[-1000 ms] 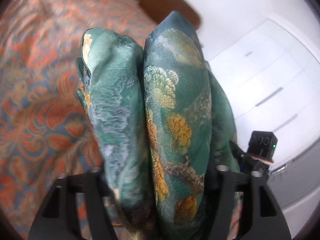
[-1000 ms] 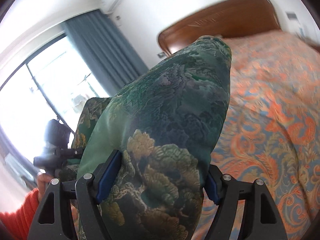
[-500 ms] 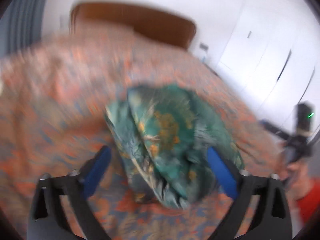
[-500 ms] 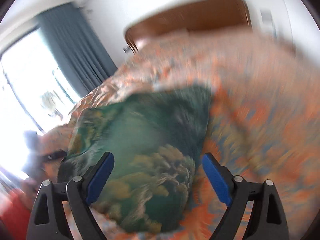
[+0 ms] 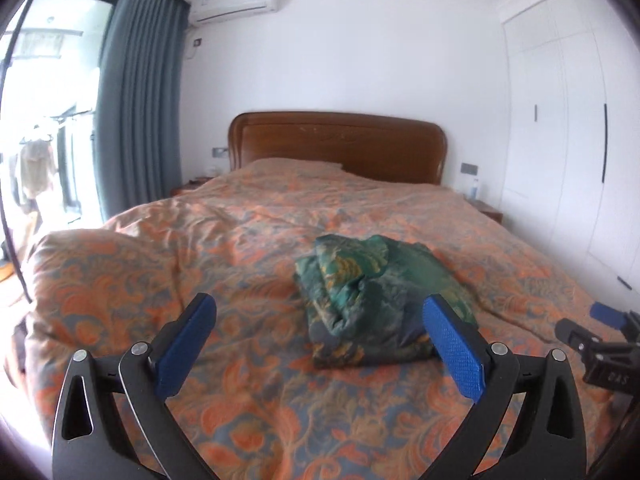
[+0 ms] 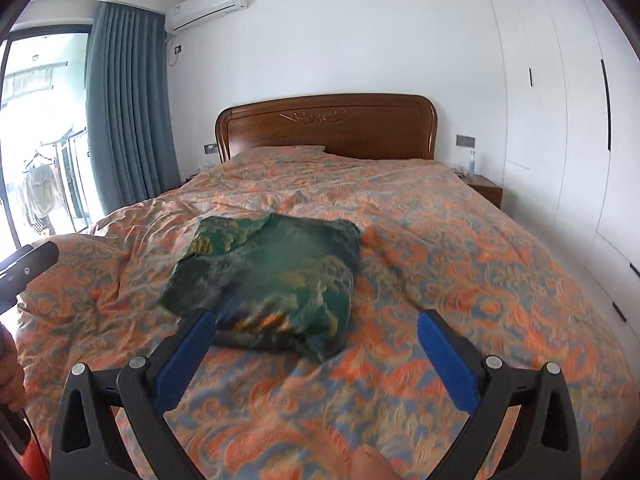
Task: Fold large clothes
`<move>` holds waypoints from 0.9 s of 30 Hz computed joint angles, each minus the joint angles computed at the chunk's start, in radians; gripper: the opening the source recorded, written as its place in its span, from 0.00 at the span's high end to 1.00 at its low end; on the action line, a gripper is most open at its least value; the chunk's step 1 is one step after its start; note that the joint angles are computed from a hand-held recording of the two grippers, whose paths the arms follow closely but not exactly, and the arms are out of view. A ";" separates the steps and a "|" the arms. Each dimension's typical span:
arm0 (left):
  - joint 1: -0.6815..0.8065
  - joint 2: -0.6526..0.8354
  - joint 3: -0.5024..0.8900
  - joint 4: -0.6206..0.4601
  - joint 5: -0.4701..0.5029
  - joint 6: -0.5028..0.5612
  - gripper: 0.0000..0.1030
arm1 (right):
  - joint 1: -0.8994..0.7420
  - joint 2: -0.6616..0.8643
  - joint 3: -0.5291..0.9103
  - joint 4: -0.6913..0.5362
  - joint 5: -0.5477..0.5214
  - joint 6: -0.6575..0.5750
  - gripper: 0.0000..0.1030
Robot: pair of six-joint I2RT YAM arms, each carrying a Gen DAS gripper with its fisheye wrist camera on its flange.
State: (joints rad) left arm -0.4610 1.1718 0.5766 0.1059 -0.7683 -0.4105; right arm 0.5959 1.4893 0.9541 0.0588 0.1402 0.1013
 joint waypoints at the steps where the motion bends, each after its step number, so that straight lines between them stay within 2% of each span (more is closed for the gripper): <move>1: -0.023 0.003 -0.003 -0.011 -0.036 -0.013 0.00 | 0.021 -0.038 -0.032 -0.016 0.025 0.012 0.00; 4: -0.085 0.015 0.022 -0.104 -0.143 -0.053 0.00 | 0.070 -0.175 -0.129 -0.060 0.093 0.029 0.00; 7: -0.132 0.051 0.082 -0.279 -0.220 -0.154 0.00 | 0.097 -0.225 -0.167 -0.077 0.129 0.050 0.00; 16: -0.139 0.031 0.043 -0.298 -0.043 -0.232 0.00 | 0.191 -0.294 -0.220 -0.124 0.230 0.082 0.00; 22: -0.194 0.048 0.035 -0.342 -0.036 -0.304 0.00 | 0.215 -0.324 -0.229 -0.177 0.243 0.107 0.00; 27: -0.236 0.050 0.066 -0.473 -0.021 -0.402 0.00 | 0.255 -0.347 -0.239 -0.210 0.291 0.120 0.00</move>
State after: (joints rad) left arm -0.6973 1.2222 0.6426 -0.3671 -0.7891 -0.8121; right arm 0.8510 1.1419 0.7147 -0.1516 0.4310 0.2210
